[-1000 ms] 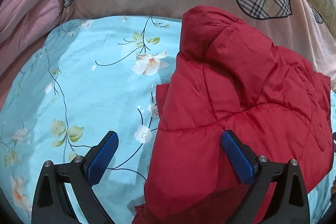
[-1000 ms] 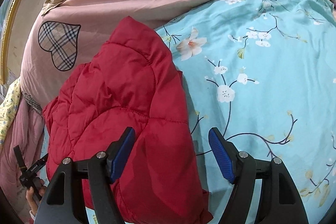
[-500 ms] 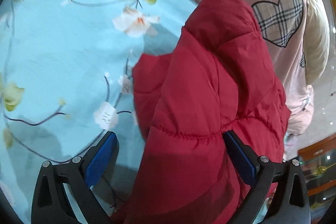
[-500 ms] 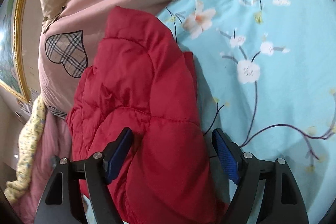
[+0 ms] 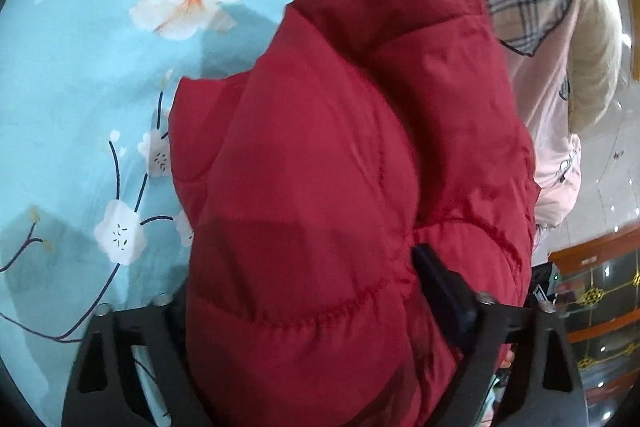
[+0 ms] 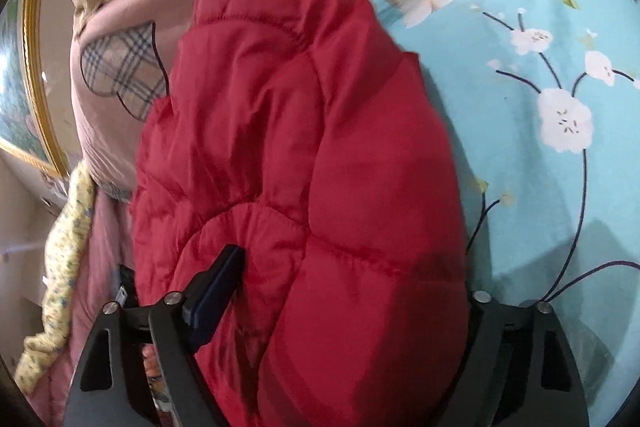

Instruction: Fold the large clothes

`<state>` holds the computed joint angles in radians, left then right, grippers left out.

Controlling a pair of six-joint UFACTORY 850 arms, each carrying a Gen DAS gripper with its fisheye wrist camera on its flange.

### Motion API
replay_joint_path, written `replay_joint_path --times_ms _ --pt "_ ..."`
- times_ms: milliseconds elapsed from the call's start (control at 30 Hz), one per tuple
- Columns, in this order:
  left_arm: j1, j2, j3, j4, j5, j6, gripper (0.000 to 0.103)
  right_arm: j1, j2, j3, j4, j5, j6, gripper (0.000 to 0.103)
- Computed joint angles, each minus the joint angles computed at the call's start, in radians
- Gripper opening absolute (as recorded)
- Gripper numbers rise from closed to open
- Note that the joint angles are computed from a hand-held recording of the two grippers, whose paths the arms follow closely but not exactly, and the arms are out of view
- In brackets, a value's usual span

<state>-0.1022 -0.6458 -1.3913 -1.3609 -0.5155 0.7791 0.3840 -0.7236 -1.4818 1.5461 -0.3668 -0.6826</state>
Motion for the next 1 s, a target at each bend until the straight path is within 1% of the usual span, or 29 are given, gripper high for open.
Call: replay_joint_path --times_ms 33,67,100,133,167,267,367,533,600,700,833,967,1000 --pt "-0.004 0.010 0.009 -0.004 0.013 0.015 0.073 0.004 0.001 -0.005 -0.049 0.006 0.036 0.072" --pt "-0.009 0.020 0.017 -0.004 0.027 0.030 0.070 0.005 0.002 -0.007 -0.076 0.002 0.055 0.064" --pt "-0.016 0.032 0.026 -0.002 0.044 0.042 0.064 0.005 0.007 -0.006 -0.086 -0.003 0.057 0.059" --pt "-0.022 0.045 0.033 0.009 0.063 0.045 0.060 0.006 0.014 -0.003 -0.089 -0.005 0.054 0.050" --pt "-0.027 0.057 0.041 0.020 0.075 0.044 0.058 0.009 0.019 -0.005 -0.109 -0.005 0.071 0.044" --pt "-0.039 0.110 0.089 0.000 0.111 0.103 0.052 0.021 0.045 -0.001 -0.183 0.003 0.128 0.035" --pt "-0.042 0.167 0.148 -0.059 0.118 0.175 0.049 0.032 0.076 0.015 -0.232 0.000 0.170 0.033" --pt "-0.059 0.294 0.284 -0.158 0.142 0.300 0.047 0.061 0.153 0.087 -0.204 0.011 0.128 0.033" --pt "-0.060 0.355 0.352 -0.202 0.140 0.340 0.047 0.075 0.192 0.133 -0.184 0.014 0.112 0.033" --pt "-0.061 0.440 0.453 -0.268 0.132 0.409 0.047 0.104 0.241 0.188 -0.202 0.026 0.126 0.032" --pt "-0.047 0.524 0.558 -0.310 0.095 0.440 0.047 0.136 0.304 0.269 -0.131 0.030 0.077 0.032" --pt "-0.034 0.556 0.602 -0.275 0.068 0.416 0.047 0.156 0.352 0.339 -0.041 0.028 0.013 0.033" --pt "-0.035 0.560 0.607 -0.264 0.072 0.407 0.047 0.157 0.360 0.352 -0.029 0.021 0.007 0.033"
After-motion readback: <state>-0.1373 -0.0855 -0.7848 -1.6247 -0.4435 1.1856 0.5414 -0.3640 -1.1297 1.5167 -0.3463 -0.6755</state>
